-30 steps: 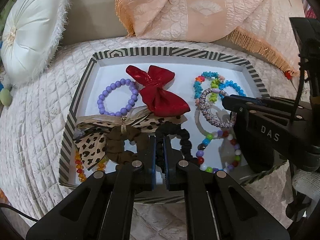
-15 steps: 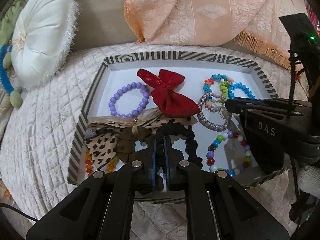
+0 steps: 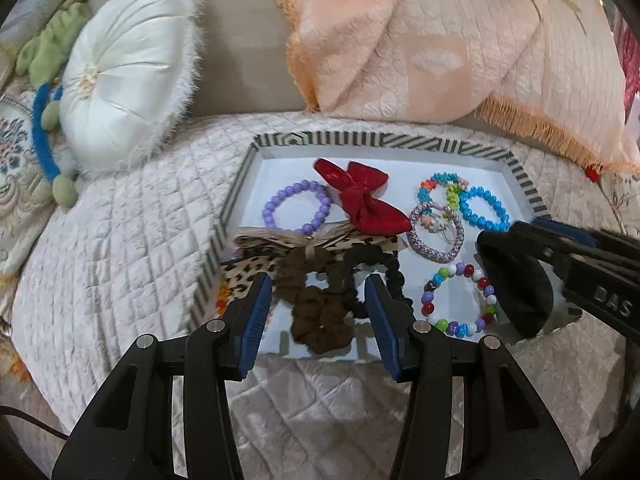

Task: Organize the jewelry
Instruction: 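Withdraw both open tools from the tray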

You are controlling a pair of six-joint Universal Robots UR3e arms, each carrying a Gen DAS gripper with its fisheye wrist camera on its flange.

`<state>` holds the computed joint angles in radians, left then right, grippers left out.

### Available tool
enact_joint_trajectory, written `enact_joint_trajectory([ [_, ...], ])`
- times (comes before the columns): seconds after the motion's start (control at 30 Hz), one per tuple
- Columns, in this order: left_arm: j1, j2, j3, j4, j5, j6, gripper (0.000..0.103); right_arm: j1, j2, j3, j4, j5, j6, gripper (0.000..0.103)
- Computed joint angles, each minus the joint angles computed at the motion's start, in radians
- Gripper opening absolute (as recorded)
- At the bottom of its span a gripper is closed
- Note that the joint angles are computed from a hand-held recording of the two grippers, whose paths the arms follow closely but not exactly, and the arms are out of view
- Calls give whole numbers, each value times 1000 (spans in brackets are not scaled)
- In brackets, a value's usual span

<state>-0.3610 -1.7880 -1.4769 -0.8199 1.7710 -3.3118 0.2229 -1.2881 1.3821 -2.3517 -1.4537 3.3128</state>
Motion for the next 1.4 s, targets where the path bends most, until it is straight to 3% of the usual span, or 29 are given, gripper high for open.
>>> enact_joint_trajectory([
  [0.5, -34, 184, -86, -43, 41, -43, 48, 104, -217, 198, -65, -129, 128, 35],
  [0.7, -61, 232, -107, -54, 62, -60, 48, 174, -245, 207, -56, -213, 149, 35],
  [1.4, -137, 318, -124, -78, 141, -98, 48, 259, -328, 246, -39, -299, 241, 43],
])
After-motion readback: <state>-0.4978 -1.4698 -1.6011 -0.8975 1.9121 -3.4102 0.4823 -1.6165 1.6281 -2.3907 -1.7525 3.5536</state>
